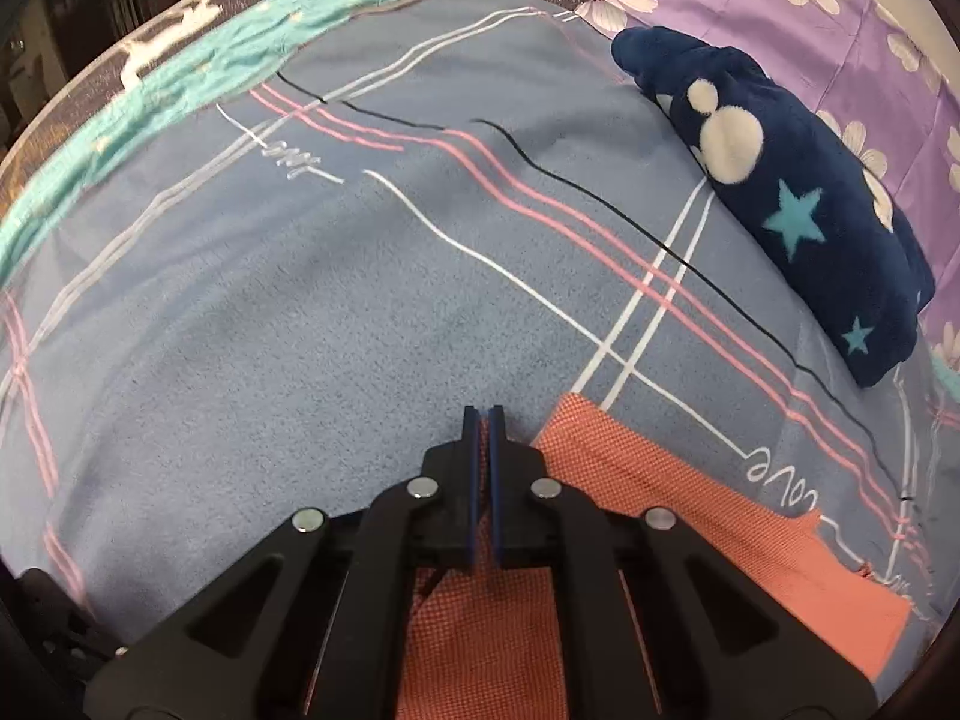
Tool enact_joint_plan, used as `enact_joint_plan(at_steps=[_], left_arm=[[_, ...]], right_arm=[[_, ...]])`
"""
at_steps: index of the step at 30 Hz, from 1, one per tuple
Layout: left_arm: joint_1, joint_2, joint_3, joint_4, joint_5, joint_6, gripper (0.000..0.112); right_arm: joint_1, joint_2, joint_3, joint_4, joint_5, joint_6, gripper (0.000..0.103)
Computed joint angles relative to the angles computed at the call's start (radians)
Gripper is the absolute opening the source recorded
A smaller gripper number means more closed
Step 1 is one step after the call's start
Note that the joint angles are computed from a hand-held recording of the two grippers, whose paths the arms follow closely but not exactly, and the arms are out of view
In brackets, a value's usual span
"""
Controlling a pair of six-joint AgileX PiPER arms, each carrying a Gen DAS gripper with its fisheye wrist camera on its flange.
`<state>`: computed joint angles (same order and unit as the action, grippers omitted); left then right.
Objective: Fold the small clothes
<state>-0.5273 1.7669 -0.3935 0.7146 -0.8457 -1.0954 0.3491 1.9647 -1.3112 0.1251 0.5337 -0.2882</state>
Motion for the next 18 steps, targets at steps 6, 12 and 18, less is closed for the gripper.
enact_joint_plan(at_steps=[6, 12, 18], left_arm=[[0.055, 0.034, -0.001, 0.068, -0.06, -0.053, 0.008], [0.087, 0.056, 0.015, 0.084, -0.122, -0.067, 0.011], [0.065, 0.05, 0.006, 0.049, -0.092, -0.07, 0.016]], right_arm=[[-0.099, -0.166, 0.148, 0.272, -0.028, -0.255, 0.012], [-0.134, -0.519, 0.547, 0.359, -0.104, -0.55, 0.018], [0.02, -0.95, 0.957, 0.282, -0.228, -0.561, 0.034]])
